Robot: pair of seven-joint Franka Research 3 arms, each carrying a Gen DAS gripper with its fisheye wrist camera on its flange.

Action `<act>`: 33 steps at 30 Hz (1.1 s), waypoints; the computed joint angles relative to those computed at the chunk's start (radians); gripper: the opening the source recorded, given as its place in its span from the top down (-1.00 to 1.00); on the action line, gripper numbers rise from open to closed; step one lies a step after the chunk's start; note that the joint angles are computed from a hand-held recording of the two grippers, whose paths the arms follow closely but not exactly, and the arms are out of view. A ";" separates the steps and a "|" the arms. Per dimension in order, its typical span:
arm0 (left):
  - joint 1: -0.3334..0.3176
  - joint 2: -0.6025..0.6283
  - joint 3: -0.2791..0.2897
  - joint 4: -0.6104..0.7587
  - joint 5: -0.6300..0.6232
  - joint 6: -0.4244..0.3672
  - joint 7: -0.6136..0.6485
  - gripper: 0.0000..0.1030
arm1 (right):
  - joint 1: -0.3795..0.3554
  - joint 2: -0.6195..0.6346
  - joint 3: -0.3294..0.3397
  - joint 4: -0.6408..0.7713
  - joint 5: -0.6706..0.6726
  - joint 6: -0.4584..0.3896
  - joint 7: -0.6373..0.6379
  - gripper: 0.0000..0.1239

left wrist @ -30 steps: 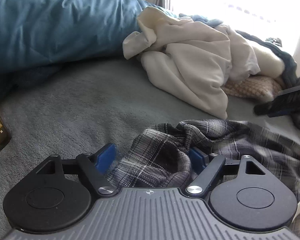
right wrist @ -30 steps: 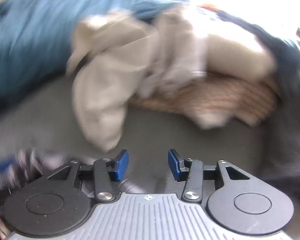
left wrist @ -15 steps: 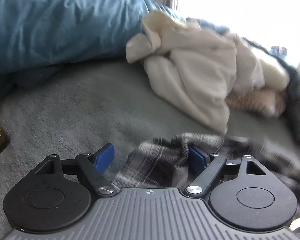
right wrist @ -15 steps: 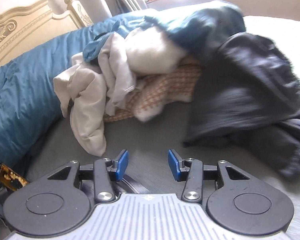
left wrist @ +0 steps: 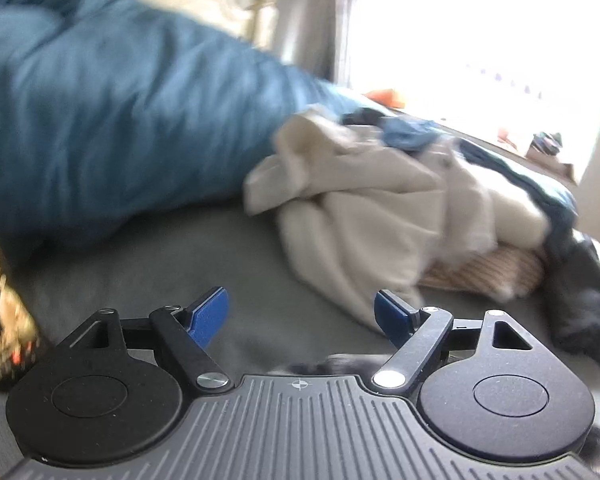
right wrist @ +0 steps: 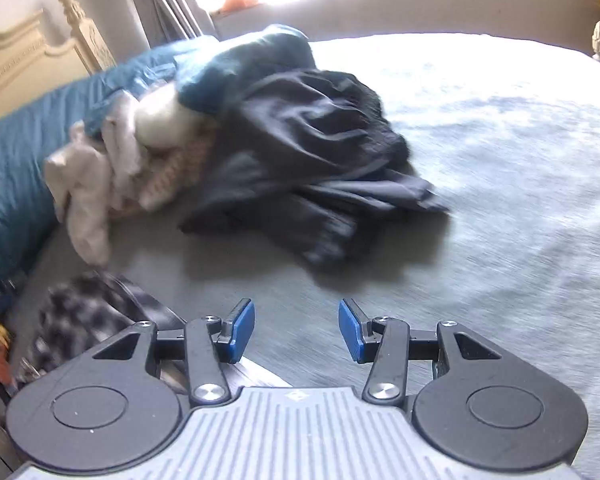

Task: Fold clothes

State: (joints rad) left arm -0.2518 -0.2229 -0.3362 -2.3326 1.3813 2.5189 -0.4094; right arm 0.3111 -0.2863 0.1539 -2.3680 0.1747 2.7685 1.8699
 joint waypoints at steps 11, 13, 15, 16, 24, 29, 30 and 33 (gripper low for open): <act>-0.151 0.222 -0.024 0.222 -0.293 0.107 0.635 -0.58 | 0.098 0.106 -0.060 0.100 0.169 -0.171 -0.524 0.26; -0.180 0.241 -0.024 0.249 -0.413 0.094 0.796 -0.57 | 0.099 0.127 -0.061 0.128 0.202 -0.210 -0.587 0.28; -0.205 0.255 -0.027 0.274 -0.516 0.073 0.951 -0.58 | 0.094 0.140 -0.057 0.138 0.210 -0.225 -0.637 0.32; -0.218 0.264 -0.029 0.287 -0.557 0.058 1.018 -0.58 | 0.090 0.145 -0.051 0.133 0.197 -0.221 -0.645 0.33; -0.330 0.350 -0.033 0.352 -0.562 -0.065 1.150 -0.58 | 0.105 0.104 -0.088 -0.008 0.550 -0.077 -0.944 0.94; -0.370 0.398 -0.005 0.372 -0.486 -0.081 1.037 -0.58 | 0.156 0.085 -0.089 -0.046 0.679 0.171 -1.081 0.95; -0.373 0.406 0.001 0.377 -0.476 -0.081 1.018 -0.59 | 0.149 0.104 -0.082 -0.035 0.649 0.193 -1.068 0.95; -0.380 0.430 0.006 0.414 -0.495 -0.118 1.027 -0.66 | 0.116 0.172 -0.053 -0.013 0.508 0.243 -0.993 0.95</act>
State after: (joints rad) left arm -0.6317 0.2066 -0.3305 -1.9181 0.8858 2.4008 0.6180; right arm 0.4273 -0.1145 0.1013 -2.3806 0.6828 3.0117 0.8768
